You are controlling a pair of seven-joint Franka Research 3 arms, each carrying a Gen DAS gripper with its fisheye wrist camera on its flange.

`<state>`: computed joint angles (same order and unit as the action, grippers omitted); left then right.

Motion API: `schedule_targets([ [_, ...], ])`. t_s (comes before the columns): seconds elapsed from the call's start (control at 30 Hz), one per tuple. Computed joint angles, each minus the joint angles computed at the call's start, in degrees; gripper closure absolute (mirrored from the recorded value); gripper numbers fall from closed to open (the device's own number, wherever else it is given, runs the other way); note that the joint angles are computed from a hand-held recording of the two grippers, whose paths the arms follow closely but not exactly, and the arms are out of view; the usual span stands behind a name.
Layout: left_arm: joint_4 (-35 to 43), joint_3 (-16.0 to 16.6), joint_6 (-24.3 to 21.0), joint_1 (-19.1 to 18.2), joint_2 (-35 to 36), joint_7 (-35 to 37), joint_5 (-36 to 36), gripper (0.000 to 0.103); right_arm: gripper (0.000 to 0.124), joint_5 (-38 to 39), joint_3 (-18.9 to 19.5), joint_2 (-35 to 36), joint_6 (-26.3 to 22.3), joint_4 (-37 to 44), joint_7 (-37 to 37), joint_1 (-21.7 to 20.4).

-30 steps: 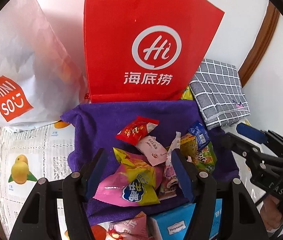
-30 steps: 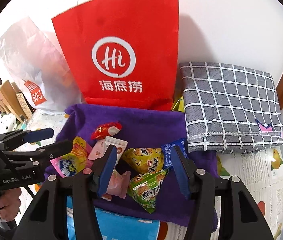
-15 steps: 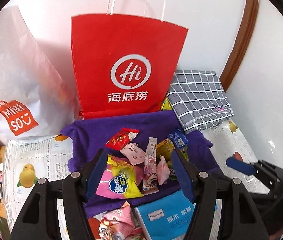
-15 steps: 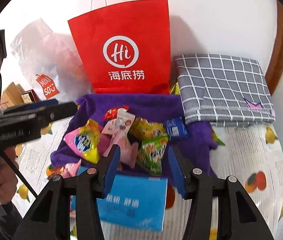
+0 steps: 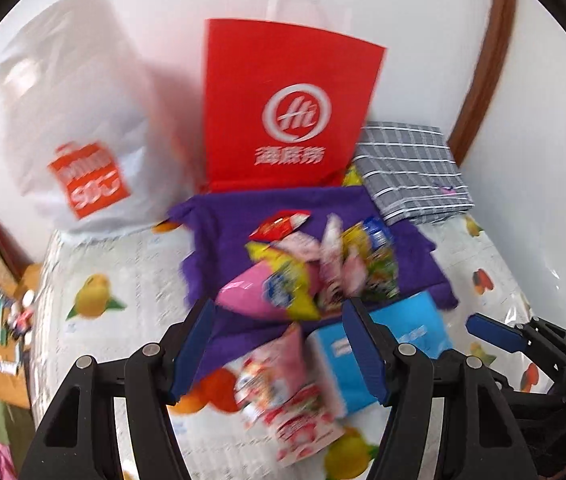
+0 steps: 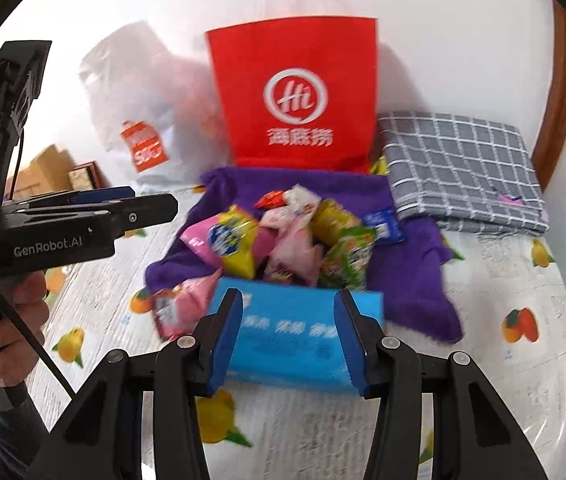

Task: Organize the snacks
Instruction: 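Move both open grippers back toward the snack pile, then grasp the white-and-red strawberry packet with the right gripper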

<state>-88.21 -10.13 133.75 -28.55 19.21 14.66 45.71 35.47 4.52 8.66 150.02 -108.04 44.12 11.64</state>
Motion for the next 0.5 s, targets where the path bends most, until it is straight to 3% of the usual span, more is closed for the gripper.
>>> schedule_targets([
  [0.13,-7.61,-0.27,-0.11,1.03,-5.02,-4.07,-0.15,0.039,0.076,1.61,0.65,-2.22,0.98,-4.19,-2.38,0.62],
  [0.37,-14.11,-2.12,-0.42,3.12,-8.75,-8.18,-0.07,0.039,0.076,3.45,1.08,-4.54,-0.13,-10.13,-5.61,2.78],
  [0.5,-16.83,-2.84,-0.11,4.07,-10.08,-9.64,-0.56,0.039,0.076,2.39,1.55,-4.44,2.9,-12.55,-6.52,4.54],
])
